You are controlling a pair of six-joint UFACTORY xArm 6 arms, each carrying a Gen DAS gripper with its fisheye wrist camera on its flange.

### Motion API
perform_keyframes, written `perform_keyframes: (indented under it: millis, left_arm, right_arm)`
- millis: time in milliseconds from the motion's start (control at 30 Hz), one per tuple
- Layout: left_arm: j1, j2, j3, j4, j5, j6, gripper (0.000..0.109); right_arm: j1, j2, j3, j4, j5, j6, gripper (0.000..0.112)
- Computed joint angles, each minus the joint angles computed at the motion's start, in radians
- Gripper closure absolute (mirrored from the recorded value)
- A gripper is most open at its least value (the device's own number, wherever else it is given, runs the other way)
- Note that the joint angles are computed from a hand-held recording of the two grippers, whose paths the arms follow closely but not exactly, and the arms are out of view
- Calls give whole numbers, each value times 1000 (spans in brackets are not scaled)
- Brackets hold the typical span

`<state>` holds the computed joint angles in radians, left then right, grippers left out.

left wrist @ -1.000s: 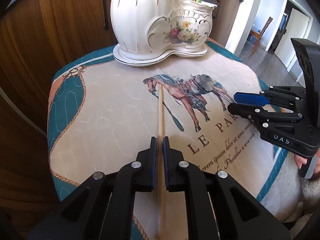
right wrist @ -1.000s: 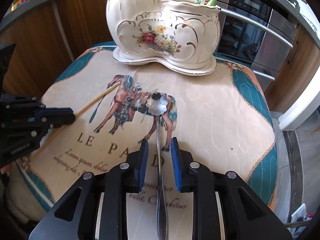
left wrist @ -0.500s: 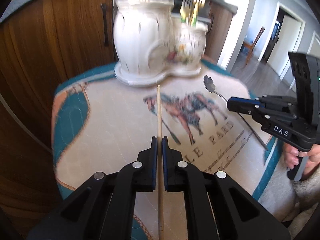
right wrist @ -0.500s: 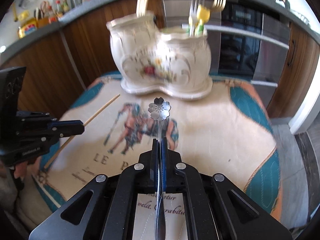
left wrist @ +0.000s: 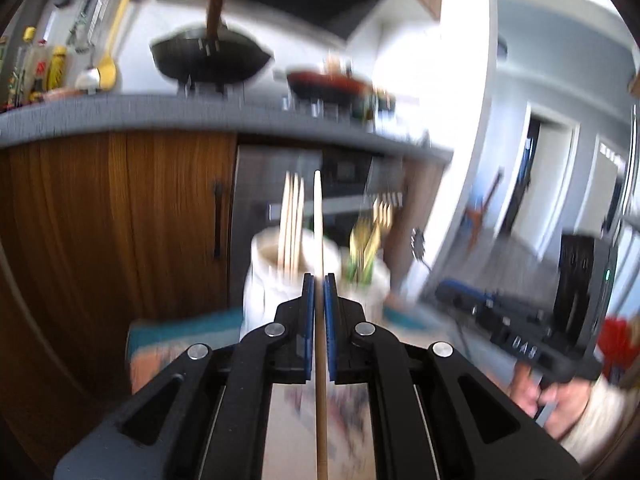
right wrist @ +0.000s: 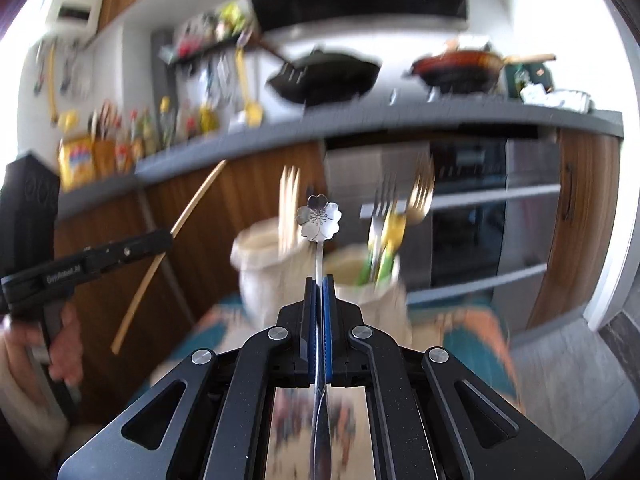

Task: Organize utensils
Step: 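Lift the chopstick with the left tool while the right tool carries the spoon toward the holder, then insert the chopstick into the large pot with left tool while right inserts spoon into small pot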

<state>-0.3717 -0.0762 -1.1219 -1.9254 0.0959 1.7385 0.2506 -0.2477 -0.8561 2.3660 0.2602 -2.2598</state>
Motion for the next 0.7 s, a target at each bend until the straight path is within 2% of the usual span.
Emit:
perform_keyframes:
  millis: [100,267,367,433,567,700]
  left_arm:
    - [36,87,-153,-227,24,174,104]
    - [65,199,-317,-428,54,341,104]
    - [76,276,-405,-520,62,425,104]
    - [75,316,-451,-552,59,458,104]
    - [71,379,-521,-628,42,568,104]
    - [72,395,-525,-744,45,724,104]
  right_arm:
    - [-41,69,-90,18,65,70,108]
    - [-76,202,-239,116,124,57,108]
    - [-80,262,-297,197,146,-14,108]
    - [-77,303,-332,256,150,-74,108]
    - [-61,369,-388,420,144,-291,108]
    - [-46,417,-425,620,153,-570,108]
